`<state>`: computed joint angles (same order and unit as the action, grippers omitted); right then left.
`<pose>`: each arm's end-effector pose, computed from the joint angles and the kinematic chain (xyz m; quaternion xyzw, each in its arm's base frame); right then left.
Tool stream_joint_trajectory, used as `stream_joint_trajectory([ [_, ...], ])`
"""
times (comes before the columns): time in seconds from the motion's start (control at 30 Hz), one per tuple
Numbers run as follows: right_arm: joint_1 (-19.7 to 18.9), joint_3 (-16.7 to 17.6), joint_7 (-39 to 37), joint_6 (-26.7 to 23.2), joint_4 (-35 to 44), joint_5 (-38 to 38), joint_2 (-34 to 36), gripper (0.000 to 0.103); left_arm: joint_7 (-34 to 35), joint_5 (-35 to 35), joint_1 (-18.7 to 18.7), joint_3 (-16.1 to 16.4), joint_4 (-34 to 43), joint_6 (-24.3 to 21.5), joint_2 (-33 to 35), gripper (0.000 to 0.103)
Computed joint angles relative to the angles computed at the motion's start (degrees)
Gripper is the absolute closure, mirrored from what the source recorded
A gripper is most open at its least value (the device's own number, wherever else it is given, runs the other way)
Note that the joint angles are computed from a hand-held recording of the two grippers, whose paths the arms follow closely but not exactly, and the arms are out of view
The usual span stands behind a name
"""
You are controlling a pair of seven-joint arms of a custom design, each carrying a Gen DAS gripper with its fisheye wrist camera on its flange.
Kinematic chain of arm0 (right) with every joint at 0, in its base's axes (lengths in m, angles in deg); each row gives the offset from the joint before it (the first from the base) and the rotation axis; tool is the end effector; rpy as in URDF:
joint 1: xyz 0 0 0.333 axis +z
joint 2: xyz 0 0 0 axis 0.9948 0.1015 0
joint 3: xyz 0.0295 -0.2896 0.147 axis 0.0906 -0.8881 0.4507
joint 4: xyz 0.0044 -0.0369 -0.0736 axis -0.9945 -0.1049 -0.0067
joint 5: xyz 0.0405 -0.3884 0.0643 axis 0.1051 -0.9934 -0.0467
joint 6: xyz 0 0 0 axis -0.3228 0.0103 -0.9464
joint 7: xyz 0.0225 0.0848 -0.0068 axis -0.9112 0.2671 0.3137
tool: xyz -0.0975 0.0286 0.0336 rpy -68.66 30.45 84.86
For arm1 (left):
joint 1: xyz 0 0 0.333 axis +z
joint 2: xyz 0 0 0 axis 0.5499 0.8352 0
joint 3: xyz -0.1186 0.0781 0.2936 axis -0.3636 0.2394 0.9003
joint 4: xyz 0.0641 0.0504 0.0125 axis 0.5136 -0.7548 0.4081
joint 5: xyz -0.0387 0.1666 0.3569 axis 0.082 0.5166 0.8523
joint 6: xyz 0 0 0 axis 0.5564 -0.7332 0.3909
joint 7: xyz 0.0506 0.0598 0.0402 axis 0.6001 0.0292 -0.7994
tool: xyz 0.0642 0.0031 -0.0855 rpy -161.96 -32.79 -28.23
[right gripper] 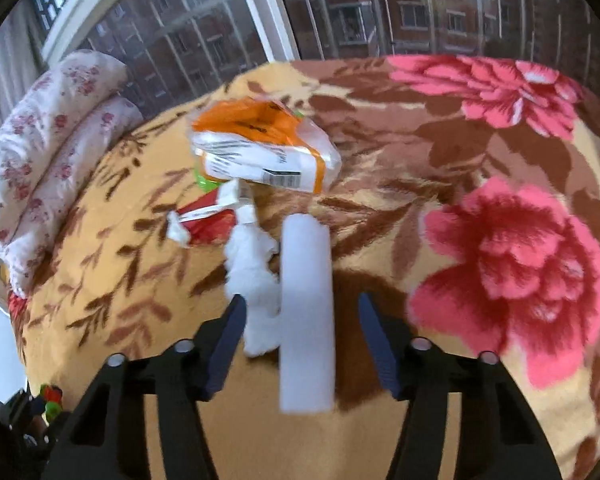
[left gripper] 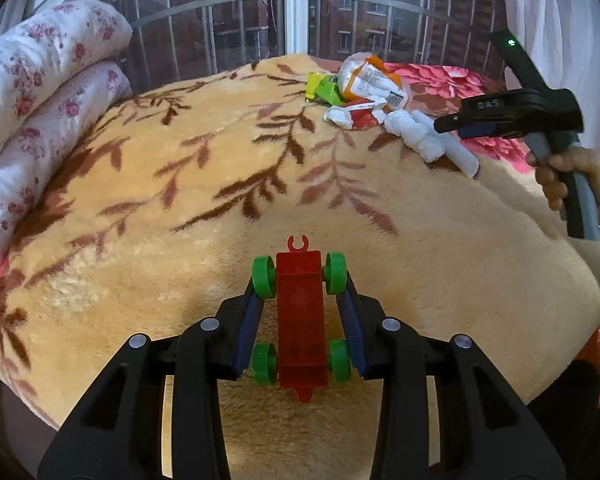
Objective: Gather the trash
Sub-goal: 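Grasp the white foam tube with the right tool, then carry the red car and foam tube to the orange bucket and release both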
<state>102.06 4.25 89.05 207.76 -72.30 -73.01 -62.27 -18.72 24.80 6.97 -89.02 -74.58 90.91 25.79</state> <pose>0.5712 0.2367 0.6208 -0.6525 0.6876 -0.1246 0.2933 0.4253 -0.4407 0.6064 -0.5333 0.7601 -0.3106 0.2035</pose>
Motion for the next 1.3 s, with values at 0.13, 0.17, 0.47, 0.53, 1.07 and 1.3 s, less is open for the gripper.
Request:
stream_joint_trajectory([
  [0.13,-0.6,-0.5,-3.8,-1.3,3.5,5.5,3.5,0.046,0.0,-0.6,0.1,0.1,-0.2,0.8,0.2,0.066],
  [0.17,-0.6,-0.6,-4.2,-2.2,4.7,6.4,4.4,0.044,0.0,-0.4,0.0,0.1,-0.1,0.7,0.3,0.066],
  [0.47,-1.6,-0.5,-6.8,4.9,-4.7,20.7,-0.1,0.076,-0.6,-2.3,0.1,0.3,-0.2,1.2,1.0,0.066],
  [0.53,-1.3,-0.3,-5.9,7.0,-7.3,19.7,-1.9,0.079,-1.0,-2.1,0.1,0.4,-0.4,1.7,1.0,0.066],
  [1.07,-5.7,11.1,22.5,5.9,-21.6,-16.0,-20.0,0.079,-3.5,2.8,-1.4,0.5,4.8,-3.5,4.4,0.066],
  [1.3,-5.1,18.1,30.5,-1.3,-24.0,-25.3,-29.1,0.079,-2.3,2.0,-2.3,-0.4,3.6,-1.4,1.0,0.066],
])
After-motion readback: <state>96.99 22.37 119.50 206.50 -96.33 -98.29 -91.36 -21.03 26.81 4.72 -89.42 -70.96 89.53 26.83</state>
